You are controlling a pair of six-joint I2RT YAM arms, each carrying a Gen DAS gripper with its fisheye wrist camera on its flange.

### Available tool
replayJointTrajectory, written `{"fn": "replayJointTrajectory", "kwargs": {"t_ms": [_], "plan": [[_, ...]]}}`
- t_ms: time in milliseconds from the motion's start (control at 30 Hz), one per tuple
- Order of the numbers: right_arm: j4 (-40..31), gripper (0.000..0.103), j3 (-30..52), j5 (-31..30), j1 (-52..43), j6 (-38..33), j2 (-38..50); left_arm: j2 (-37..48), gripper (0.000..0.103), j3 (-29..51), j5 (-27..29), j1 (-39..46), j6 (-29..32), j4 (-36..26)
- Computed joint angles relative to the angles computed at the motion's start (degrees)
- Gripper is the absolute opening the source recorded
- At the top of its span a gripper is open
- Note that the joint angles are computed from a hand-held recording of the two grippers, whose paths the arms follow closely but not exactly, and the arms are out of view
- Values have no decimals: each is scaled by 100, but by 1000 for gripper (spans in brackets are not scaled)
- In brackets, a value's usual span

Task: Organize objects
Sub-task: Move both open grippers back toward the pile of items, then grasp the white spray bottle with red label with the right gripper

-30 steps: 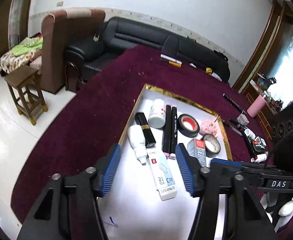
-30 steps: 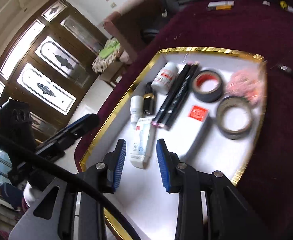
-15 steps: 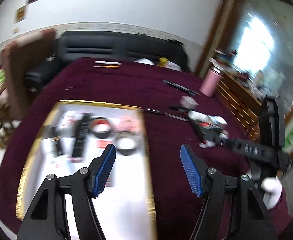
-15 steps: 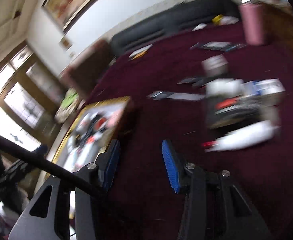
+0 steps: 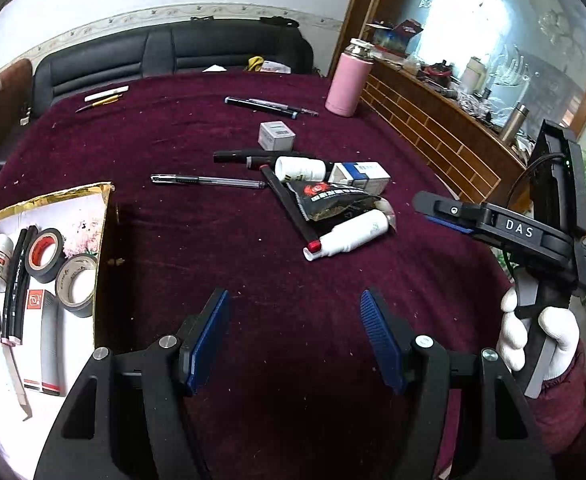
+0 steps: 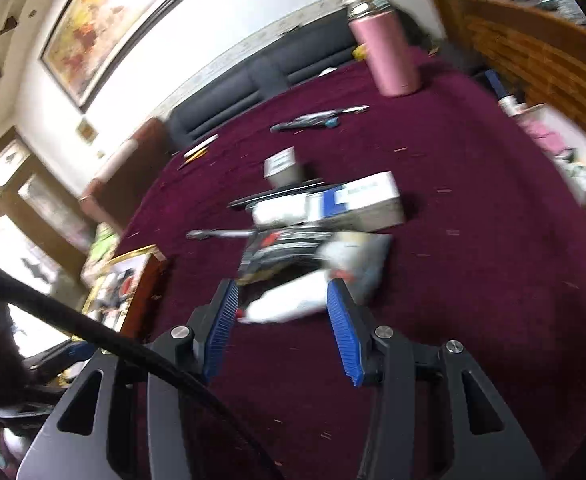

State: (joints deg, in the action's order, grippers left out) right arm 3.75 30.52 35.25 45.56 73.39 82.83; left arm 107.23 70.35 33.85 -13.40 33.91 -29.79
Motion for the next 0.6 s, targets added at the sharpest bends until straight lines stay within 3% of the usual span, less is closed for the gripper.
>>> {"fn": "replayJointTrajectory", "kwargs": {"t_ms": [67, 167, 300, 433, 467, 533, 600], "plan": [[593, 45, 86, -586, -437, -605, 285, 40, 61, -9, -44, 45, -108, 54], [478, 45, 591, -1181, -1003, -1021, 921, 176, 61, 44, -111, 184, -197, 44], [811, 45, 717, -1992, -1217, -970, 1543, 326, 61, 137, -144, 453, -165, 30], [1863, 47, 349, -2825, -907, -810, 1759, 608, 61, 435, -54, 749, -204, -69], [1715, 47, 389, -2756, -857, -832, 1734, 689, 61, 514, -23, 799, -214, -98], [655, 47, 847, -2138, -496, -952, 1704, 807, 61, 626, 19, 870, -232, -148], [65, 47, 1210, -1823, -293, -1026, 1806, 920, 61, 726, 88, 943, -212, -227]]}}
